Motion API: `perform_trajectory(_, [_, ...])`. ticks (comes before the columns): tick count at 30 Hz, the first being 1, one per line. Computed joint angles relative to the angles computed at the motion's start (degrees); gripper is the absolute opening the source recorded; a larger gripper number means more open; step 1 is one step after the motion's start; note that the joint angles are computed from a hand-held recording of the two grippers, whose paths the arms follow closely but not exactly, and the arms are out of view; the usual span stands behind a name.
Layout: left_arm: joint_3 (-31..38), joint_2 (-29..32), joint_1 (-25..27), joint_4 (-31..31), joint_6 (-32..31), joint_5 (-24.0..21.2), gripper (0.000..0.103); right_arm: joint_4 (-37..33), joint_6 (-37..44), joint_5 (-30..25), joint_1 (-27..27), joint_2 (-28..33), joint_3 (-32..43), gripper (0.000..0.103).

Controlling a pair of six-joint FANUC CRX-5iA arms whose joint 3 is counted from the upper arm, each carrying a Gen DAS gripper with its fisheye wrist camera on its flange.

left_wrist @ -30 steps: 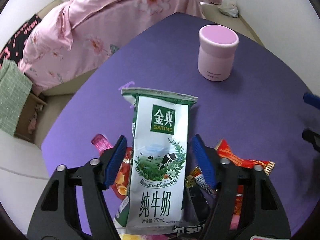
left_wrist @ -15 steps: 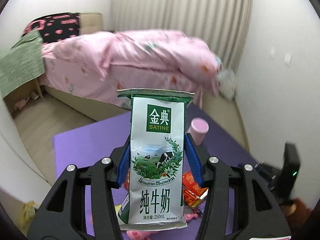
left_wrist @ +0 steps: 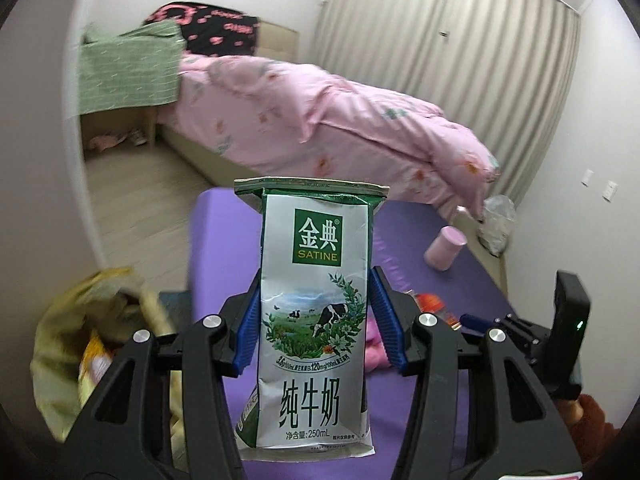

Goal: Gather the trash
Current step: 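Lift the milk carton with the left tool while the right tool reaches the pink chip bag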

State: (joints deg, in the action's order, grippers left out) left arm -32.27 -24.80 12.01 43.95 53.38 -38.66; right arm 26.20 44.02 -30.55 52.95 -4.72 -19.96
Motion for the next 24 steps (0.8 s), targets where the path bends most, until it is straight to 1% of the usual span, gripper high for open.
perform_trajectory(3, [-3.0, -2.3, 3.6, 0.4, 0.4, -1.5, 0.048, -3.9, 5.1, 0.0, 1.3, 1.7, 3.2, 0.057])
perform_trajectory(6, [-5.1, -3.3, 6.8, 1.8, 0.5, -3.1, 0.048, -10.3, 12.9, -1.1, 1.8, 4.3, 8.7, 0.057])
perform_trajectory(7, [-5.7, -3.5, 7.5, 2.3, 0.3, -3.3, 0.048, -13.6, 16.9, -1.9, 1.7, 5.9, 11.7, 0.057])
perform_trajectory(9, [-7.0, -4.2, 9.0, 3.7, -0.5, -3.9, 0.048, -20.6, 24.5, -5.1, 0.8, 9.3, 17.7, 0.057])
perform_trajectory(11, [-8.1, -4.7, 9.8, 4.9, -1.7, -4.2, 0.048, -26.6, 30.4, -9.7, -0.7, 14.5, 25.2, 0.057])
perform_trajectory(12, [-8.4, -4.9, 10.1, 5.0, -2.0, -4.3, 0.048, -27.8, 31.9, -11.3, -1.1, 16.3, 27.6, 0.057])
perform_trajectory(13, [-8.8, -5.2, 10.5, 4.9, -2.3, -4.5, 0.048, -27.4, 32.4, -12.6, -1.0, 18.2, 29.6, 0.057])
perform_trajectory(16, [-8.9, -4.8, 10.9, 5.3, -2.6, -5.4, 0.048, -23.6, 33.5, -17.2, -0.9, 24.0, 35.4, 0.057])
perform_trajectory(17, [-9.1, -4.9, 11.1, 5.3, -2.7, -5.6, 0.048, -23.6, 34.2, -18.9, -1.2, 25.5, 37.3, 0.057])
perform_trajectory(21, [-9.4, -4.7, 11.5, 5.4, -3.3, -6.0, 0.048, -32.1, 40.6, -28.2, -4.7, 30.3, 45.6, 0.057])
perform_trajectory(22, [-9.5, -4.6, 11.7, 5.5, -3.4, -6.2, 0.048, -33.5, 42.1, -28.0, -5.2, 30.0, 45.5, 0.056])
perform_trajectory(24, [-9.7, -4.6, 12.0, 5.7, -3.5, -6.4, 0.048, -33.4, 42.9, -28.6, -5.3, 29.3, 44.8, 0.046])
